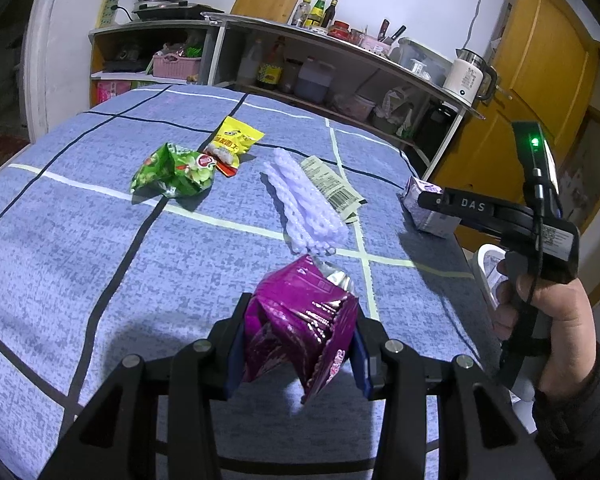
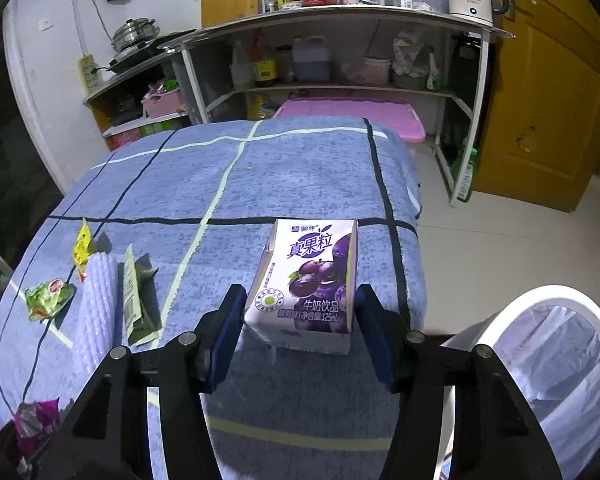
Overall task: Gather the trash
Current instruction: 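Carry the wrapper and milk box over the bin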
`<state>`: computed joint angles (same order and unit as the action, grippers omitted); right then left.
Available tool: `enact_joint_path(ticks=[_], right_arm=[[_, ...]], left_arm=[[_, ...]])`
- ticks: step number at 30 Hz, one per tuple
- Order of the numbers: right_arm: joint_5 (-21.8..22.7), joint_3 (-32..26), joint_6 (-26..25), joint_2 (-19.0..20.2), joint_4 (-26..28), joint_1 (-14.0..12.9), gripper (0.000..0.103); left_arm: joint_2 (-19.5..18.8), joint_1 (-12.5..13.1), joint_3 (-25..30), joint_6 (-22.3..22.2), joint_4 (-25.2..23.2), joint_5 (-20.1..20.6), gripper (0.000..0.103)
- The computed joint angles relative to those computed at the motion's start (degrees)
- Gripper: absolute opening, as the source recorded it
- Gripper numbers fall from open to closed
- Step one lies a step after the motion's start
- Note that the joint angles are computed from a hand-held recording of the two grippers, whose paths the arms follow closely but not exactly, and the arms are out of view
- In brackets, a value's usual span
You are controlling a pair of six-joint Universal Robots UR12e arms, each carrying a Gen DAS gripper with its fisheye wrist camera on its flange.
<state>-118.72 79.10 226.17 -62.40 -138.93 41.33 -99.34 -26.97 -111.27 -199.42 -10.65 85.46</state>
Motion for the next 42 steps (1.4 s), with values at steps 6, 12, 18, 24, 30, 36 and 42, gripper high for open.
enact_joint_path(ticks=[6, 12, 18, 24, 30, 36, 42], right_arm=[[0.4, 2.1, -1.1, -1.6, -2.6, 0.7, 0.057], [1.4, 5.4, -1.5, -3.9, -5.7, 1.6, 0.056], [2.2, 8.5, -1.8, -6.1, -8.2, 2.7, 0.056], [1.3, 11.3, -1.6, -8.3, -10.5, 4.0, 0.056], [0.5, 13.4, -1.3, -10.0, -12.2, 5.1, 0.056], [-0.5, 15.1, -1.1, -11.3, -13.4, 6.1, 0.056], [-1.2, 16.7, -0.4, -12.7, -14.7, 6.8, 0.056]], left_arm=[[0.3, -0.7, 0.2, 0.5, -0.1, 0.7, 0.045], [0.7, -1.8, 0.4, 1.3, -0.1, 1.3, 0.045], [1.1, -3.1, 0.7, 2.1, -0.1, 1.7, 0.045], [1.3, -4.2, 1.0, 3.0, -0.2, 1.9, 0.045], [1.3, -5.2, 1.6, 3.8, -0.4, 1.8, 0.045], [1.0, -6.2, 2.4, 4.5, -0.7, 1.8, 0.045], [0.8, -7.1, 3.0, 5.4, -1.0, 1.4, 0.045]])
